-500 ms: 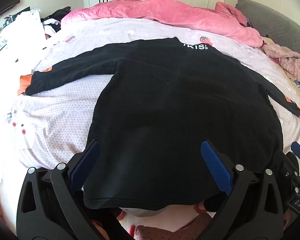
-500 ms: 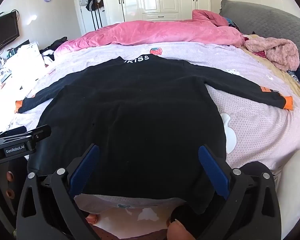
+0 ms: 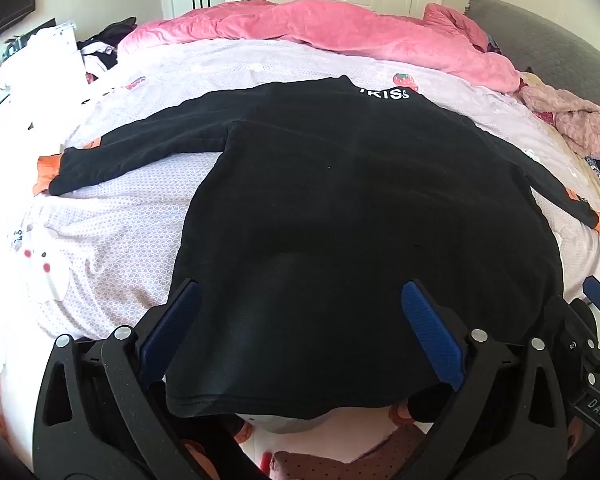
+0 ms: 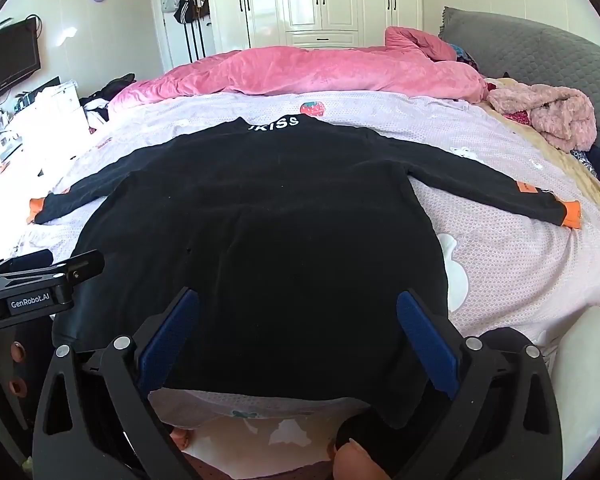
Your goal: Fold small clothes
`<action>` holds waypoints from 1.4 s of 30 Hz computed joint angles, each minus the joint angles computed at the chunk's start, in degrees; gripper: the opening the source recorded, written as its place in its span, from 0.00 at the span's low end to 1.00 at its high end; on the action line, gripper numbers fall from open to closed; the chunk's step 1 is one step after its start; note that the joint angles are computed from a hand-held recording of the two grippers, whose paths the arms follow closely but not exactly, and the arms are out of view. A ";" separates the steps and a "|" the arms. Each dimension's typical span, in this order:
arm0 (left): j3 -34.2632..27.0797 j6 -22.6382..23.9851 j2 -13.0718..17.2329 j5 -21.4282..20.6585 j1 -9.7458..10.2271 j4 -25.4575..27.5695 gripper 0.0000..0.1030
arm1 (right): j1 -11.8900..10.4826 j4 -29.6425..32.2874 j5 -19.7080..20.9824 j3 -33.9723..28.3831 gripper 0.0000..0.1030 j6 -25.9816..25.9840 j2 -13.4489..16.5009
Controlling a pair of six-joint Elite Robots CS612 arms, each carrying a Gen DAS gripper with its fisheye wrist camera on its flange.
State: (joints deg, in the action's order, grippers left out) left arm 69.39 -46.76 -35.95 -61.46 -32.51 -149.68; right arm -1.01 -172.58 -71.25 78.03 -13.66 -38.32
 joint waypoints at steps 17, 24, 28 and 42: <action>0.27 0.76 -0.09 -0.04 -0.17 -0.70 0.92 | 0.00 -0.03 -0.48 0.04 0.96 -0.02 -0.06; 0.17 1.02 -0.01 -0.31 -0.07 -0.65 0.92 | -0.03 -0.11 -0.59 0.05 0.96 -0.15 -0.06; 0.08 1.20 0.06 -0.17 -0.06 -0.70 0.92 | -0.04 -0.33 -0.61 0.09 0.96 -0.04 0.03; -0.06 1.56 0.11 -0.25 0.04 -0.92 0.92 | -0.02 -0.23 -0.72 -0.03 0.96 -0.01 0.10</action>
State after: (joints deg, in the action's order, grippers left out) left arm 69.33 -45.20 -35.83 -61.71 -32.47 -150.59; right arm -1.03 -172.82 -71.97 78.00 -13.67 -38.22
